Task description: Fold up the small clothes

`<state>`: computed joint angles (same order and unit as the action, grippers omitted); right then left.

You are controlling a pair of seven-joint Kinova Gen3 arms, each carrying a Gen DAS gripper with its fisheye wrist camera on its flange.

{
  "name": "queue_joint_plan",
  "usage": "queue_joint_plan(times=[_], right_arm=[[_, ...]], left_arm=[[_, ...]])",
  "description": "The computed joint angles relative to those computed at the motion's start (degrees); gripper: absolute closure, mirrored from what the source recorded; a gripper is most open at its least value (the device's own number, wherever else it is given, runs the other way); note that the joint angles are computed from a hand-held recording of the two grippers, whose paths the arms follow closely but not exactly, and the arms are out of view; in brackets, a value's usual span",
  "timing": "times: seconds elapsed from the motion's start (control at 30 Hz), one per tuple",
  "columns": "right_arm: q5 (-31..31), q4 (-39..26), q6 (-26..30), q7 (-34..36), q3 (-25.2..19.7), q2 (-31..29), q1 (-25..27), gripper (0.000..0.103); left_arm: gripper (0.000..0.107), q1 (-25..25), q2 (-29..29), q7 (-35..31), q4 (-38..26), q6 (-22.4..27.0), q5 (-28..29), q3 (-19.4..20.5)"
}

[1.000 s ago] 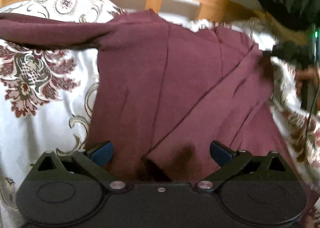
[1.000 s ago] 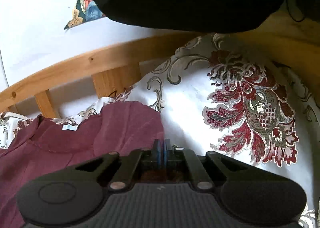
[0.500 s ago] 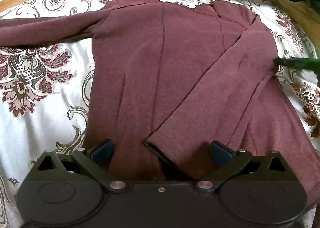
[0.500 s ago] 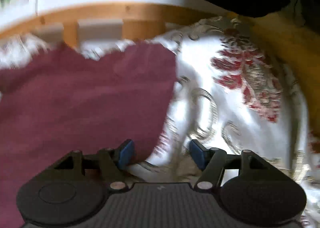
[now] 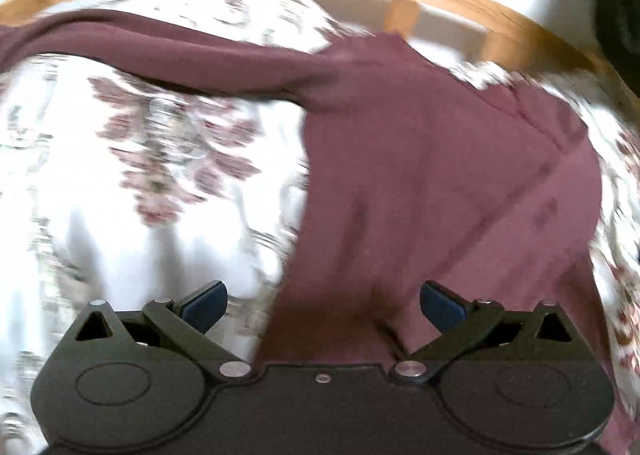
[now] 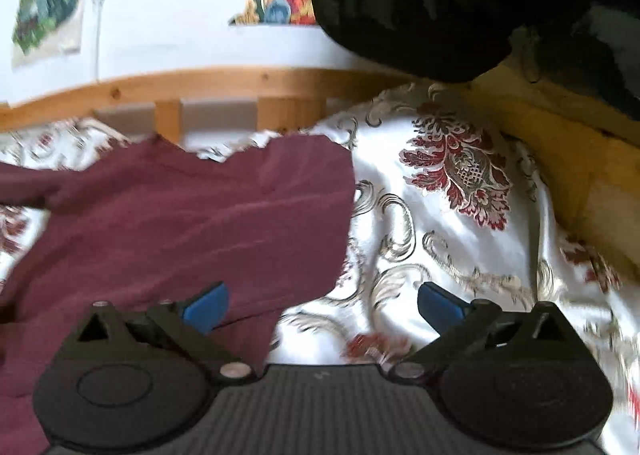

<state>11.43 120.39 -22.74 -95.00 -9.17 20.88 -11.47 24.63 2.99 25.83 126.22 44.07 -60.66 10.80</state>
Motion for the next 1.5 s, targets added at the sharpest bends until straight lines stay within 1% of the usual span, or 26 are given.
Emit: queue_joint_plan(times=[0.03, 0.1, 0.13, 0.2, 0.27, 0.3, 0.33, 0.37, 0.43, 0.5, 0.57, 0.63, 0.7, 0.77, 0.8, 0.87, 0.9, 0.93, 1.0, 1.07, 1.13, 1.23, 1.3, 1.37, 1.4, 1.5], right_arm=[[0.56, 1.07, -0.44, -1.32, 0.38, -0.69, -0.48, 0.0], [3.21, 1.9, 1.49, -5.47, -0.72, -2.17, 0.0, 0.0], [5.26, 1.76, 3.62, -7.8, -2.85, -3.08, 1.65, 0.0], [7.51, 2.88, 5.1, -10.62, -7.7, -4.85, 5.72, 0.0], [9.67, 5.08, 3.25, -13.8, -9.04, -6.06, 6.95, 0.0], [11.95, 5.6, 2.39, -15.83, -9.66, -6.03, 7.68, 0.0], [13.64, 5.66, 1.94, -16.92, -9.93, -5.69, 7.87, 0.0], [14.5, 5.29, 1.84, -17.08, -9.4, -5.12, 6.99, 0.0], [13.44, 4.56, 1.22, -15.13, -6.76, -3.88, 3.45, 0.0], [11.24, 3.84, 1.07, -13.57, -5.21, -2.8, 0.84, 0.0], [12.61, 2.88, 0.93, -15.26, -6.67, -1.48, 1.83, 0.0], [14.85, 2.15, 1.09, -16.58, -7.83, -0.52, 2.74, 0.0], [16.5, 1.39, 2.1, -17.31, -8.55, 0.15, 3.18, 0.0], [17.2, 0.7, 2.69, -18.03, -9.06, 0.71, 3.57, 0.0], [17.44, 0.53, 2.69, -18.36, -9.29, 0.89, 3.85, 0.0], [18.02, 0.29, 2.4, -19.11, -9.75, 1.17, 4.5, 0.0], [18.19, 0.2, 2.25, -19.43, -9.82, 1.24, 4.68, 0.0], [17.81, 0.2, 2.17, -19.39, -9.46, 1.18, 4.38, 0.0], [16.66, 0.28, 2.34, -18.9, -8.47, 0.83, 3.46, 0.0], [16.44, 0.48, 2.13, -19.08, -8.48, 0.63, 3.64, 0.0], [16.85, 0.72, 1.66, -19.94, -8.9, 0.43, 4.35, 0.0], [17.17, 1.17, 0.64, -21.08, -8.76, 0.07, 4.81, 0.0], [17.4, 1.28, 0.8, -22.18, -8.66, -0.29, 5.02, 0.0], [19.67, 1.1, 1.14, -24.95, -9.94, -0.47, 6.81, 0.0], [21.16, 1.02, 1.16, -26.62, -10.66, -0.55, 7.93, 0.0], [25.76, 0.19, 2.78, -31.24, -12.18, -0.77, 9.97, 0.0]], left_arm=[[0.005, -0.86, -1.13, 1.06, 0.32, 1.39, 0.16, 0.88], [0.005, -5.44, -4.74, 0.48, 0.96, 3.17, 2.11, 4.27], [0.005, -8.1, -7.18, -0.98, 1.29, 3.76, 3.84, 5.85], [0.005, -13.4, -12.31, -5.42, 1.2, 6.09, 8.25, 8.93], [0.005, -18.25, -17.46, -10.06, 1.53, 9.38, 10.12, 12.17], [0.005, -19.39, -19.04, -12.39, 1.64, 11.36, 9.71, 12.65], [0.005, -19.46, -19.58, -14.72, 1.48, 13.59, 8.66, 12.08], [0.005, -18.49, -19.59, -17.05, 1.53, 15.92, 6.83, 10.45], [0.005, -14.6, -17.98, -21.71, 1.28, 20.58, 2.97, 5.17], [0.007, -12.35, -15.82, -26.37, 1.13, 23.16, -0.63, -0.14], [0.023, -10.9, -15.12, -31.03, 1.2, 22.25, -2.88, -5.44], [0.033, -10.62, -14.85, -35.69, 0.5, 18.36, -3.66, -10.75], [0.037, -8.67, -14.05, -40.35, -0.74, 16.39, -4.64, -16.05], [0.041, -4.74, -11.72, -45.01, -2.69, 17.25, -5.36, -21.19], [0.049, -2.79, -10.65, -47.34, -3.59, 17.88, -4.85, -23.36], [0.078, -1.76, -8.18, -52.0, -5.56, 16.33, -3.06, -26.99], [0.086, -2.29, -7.27, -54.33, -6.5, 15.55, -1.61, -27.77], [0.094, -3.63, -6.31, -56.66, -7.82, 15.52, 0.1, -27.52], [0.107, -7.84, -6.49, -60.64, -9.24, 15.27, 2.59, -24.47], [0.107, -10.7, -7.32, -61.42, -9.73, 15.28, 3.65, -21.71], [0.107, -11.56, -8.28, -63.85, -11.98, 16.56, 7.07, -20.97], [0.107, -10.85, -9.07, -68.65, -16.57, 22.85, 12.39, -18.99], [0.107, -8.61, -10.51, -71.48, -19.21, 25.66, 17.05, -19.21], [0.107, -3.7, -12.68, -71.04, -20.78, 26.99, 21.71, -21.33], [0.107, -2.15, -13.54, -71.1, -21.69, 27.54, 24.04, -22.08], [0.107, -1.74, -16.28, -70.05, -23.5, 26.71, 30.96, -21.31]])
